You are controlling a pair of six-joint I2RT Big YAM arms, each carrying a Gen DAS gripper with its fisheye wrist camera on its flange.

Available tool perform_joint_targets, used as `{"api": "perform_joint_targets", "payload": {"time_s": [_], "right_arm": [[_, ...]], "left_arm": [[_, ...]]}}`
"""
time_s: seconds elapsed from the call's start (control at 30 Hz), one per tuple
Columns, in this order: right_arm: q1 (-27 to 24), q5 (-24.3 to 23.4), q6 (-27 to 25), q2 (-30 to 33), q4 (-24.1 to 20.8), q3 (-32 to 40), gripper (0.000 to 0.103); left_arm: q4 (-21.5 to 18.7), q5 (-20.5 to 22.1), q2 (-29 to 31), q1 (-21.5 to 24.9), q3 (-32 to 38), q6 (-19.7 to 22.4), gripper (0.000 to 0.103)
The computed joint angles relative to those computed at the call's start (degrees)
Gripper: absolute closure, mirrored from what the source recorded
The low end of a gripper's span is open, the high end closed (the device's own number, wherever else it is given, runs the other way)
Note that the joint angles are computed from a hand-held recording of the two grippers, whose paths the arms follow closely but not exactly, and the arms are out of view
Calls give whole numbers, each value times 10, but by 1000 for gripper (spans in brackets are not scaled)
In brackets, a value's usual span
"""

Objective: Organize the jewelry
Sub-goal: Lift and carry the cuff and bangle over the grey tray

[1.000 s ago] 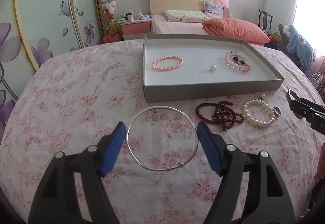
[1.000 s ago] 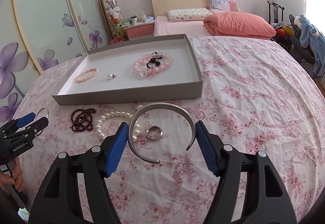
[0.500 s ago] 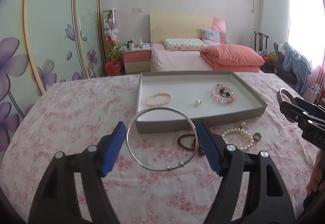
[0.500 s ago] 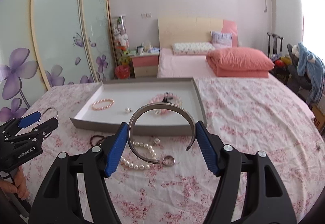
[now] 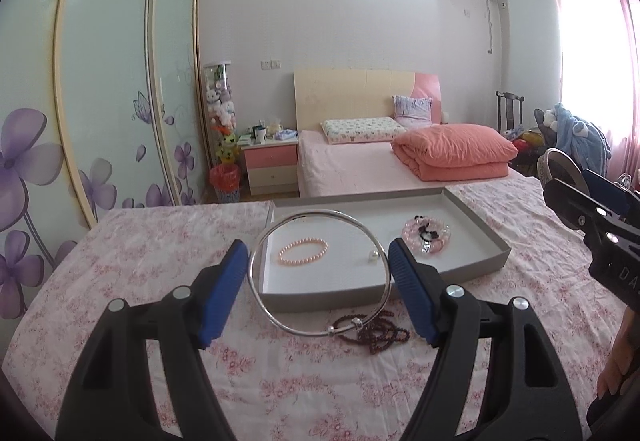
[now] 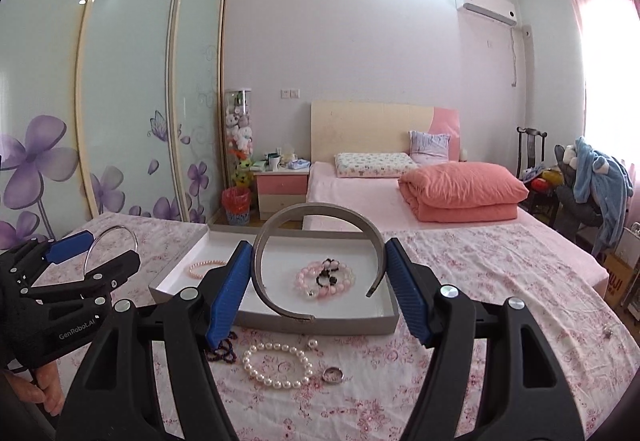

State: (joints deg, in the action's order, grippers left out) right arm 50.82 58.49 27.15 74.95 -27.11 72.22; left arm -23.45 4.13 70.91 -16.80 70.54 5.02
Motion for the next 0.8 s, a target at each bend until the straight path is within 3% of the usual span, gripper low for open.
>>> {"api": "perform_joint_targets", "payload": {"time_s": [0.5,0.7,0.8], "right_arm": [[-20,2,-60,7,65,10,35],[-62,-41,-63,17,66,25,35],[-96,-93,-36,31,47,37,35]], "left_arm": [[32,-18,37,-8,46,-3,32],[24,-17,83,-10,91,-8,32],[20,-17,113,-11,116,-9,32]]}}
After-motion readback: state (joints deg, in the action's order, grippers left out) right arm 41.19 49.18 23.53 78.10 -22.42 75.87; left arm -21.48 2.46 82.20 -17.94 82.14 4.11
